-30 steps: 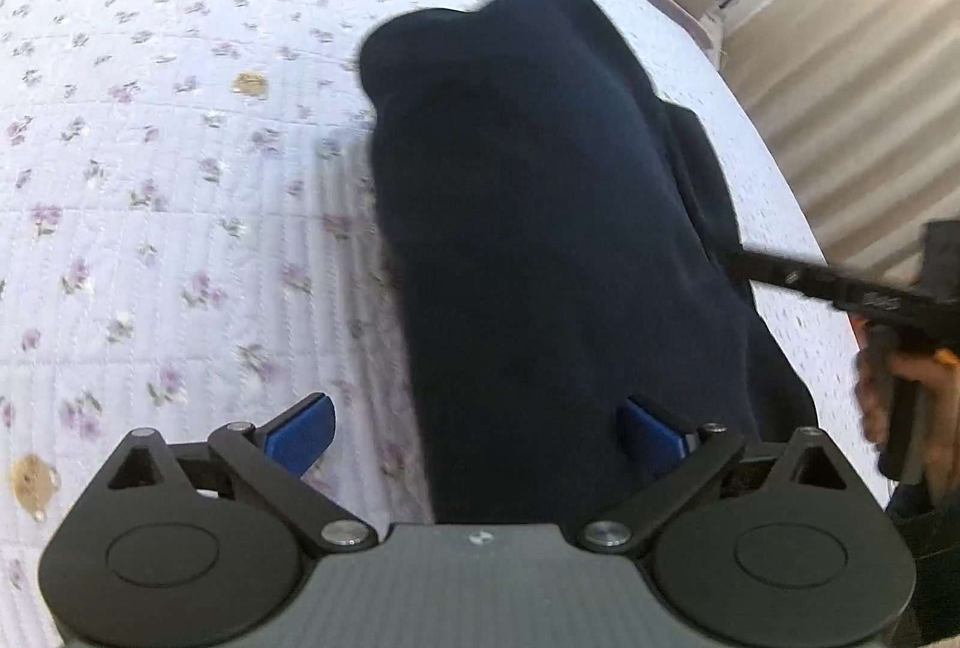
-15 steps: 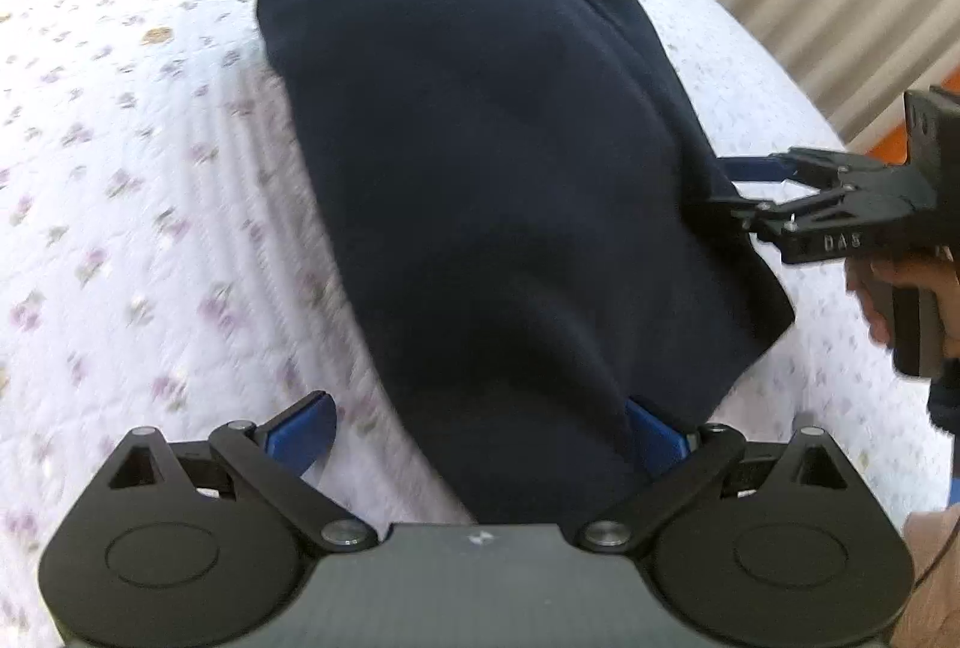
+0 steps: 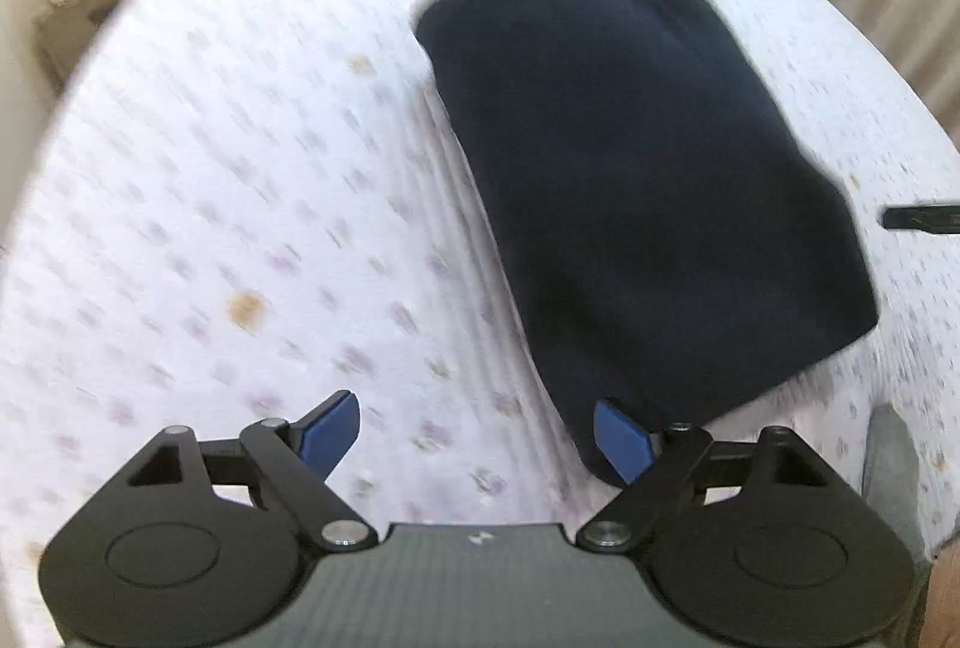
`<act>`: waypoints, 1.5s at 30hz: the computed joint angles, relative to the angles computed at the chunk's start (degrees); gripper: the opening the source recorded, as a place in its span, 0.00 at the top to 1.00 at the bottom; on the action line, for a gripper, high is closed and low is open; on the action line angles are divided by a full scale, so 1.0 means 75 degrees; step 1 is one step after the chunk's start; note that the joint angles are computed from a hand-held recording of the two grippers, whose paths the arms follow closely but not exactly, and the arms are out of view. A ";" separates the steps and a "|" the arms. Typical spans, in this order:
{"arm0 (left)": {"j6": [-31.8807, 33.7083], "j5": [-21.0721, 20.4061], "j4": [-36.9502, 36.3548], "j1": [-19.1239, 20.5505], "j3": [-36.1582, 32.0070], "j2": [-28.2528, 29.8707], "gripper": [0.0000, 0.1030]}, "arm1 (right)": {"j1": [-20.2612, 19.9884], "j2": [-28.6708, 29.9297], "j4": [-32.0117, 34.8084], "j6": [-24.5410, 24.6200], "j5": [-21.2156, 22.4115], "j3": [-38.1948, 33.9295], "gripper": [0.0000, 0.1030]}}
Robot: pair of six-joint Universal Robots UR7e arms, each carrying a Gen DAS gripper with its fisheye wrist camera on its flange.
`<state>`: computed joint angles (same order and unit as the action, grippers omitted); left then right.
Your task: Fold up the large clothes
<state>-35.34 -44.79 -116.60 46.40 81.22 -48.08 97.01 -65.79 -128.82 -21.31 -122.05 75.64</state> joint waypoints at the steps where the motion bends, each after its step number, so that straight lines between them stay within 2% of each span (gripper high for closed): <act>1: 0.0023 0.0235 0.0000 -0.0122 -0.0079 -0.0042 0.15 | 0.0150 -0.0065 0.0240 0.0210 0.0141 -0.0085 0.01; 3: 0.0062 0.0592 -0.0078 -0.0318 -0.0322 -0.0021 0.06 | 0.0531 -0.0137 0.0436 0.0270 0.0222 -0.0133 0.00; 5: -0.0293 0.0939 0.0242 -0.0492 -0.0758 0.0112 0.00 | 0.0845 -0.0187 0.0644 0.0207 0.0303 -0.0147 0.00; 9: -0.1016 0.1368 0.1206 -0.0698 -0.1522 0.0483 0.00 | 0.1465 -0.0150 0.1187 0.0321 -0.0232 -0.0147 0.00; 11: -0.1489 0.1365 0.1765 -0.0765 -0.1814 0.0713 0.00 | 0.1583 -0.0145 0.1555 0.0453 -0.0141 -0.0129 0.00; 13: -0.1870 0.1024 0.1860 -0.0703 -0.1862 0.0794 0.00 | 0.1540 -0.0228 0.1883 0.0452 0.0285 -0.0093 0.00; 15: -0.1980 0.0566 0.1743 -0.0612 -0.1777 0.0781 0.00 | 0.1559 -0.0200 0.1963 0.0450 0.0195 -0.0087 0.00; 17: -0.2170 0.0376 0.1883 -0.0576 -0.1737 0.0798 0.00 | 0.1583 -0.0195 0.1886 0.0524 0.0024 -0.0083 0.00; 20: -0.2344 0.0395 0.1986 -0.0574 -0.1526 0.0772 0.01 | 0.1535 -0.0185 0.1758 0.0533 0.0025 -0.0028 0.00; 25: -0.2543 0.0397 0.2205 -0.0586 -0.1552 0.0768 0.01 | 0.1612 -0.0124 0.1604 0.0424 -0.0521 0.0096 0.00; 45: -0.2782 0.0434 0.2461 -0.0629 -0.1579 0.0752 0.02 | 0.1586 -0.0193 0.1609 0.0279 -0.0248 0.0126 0.00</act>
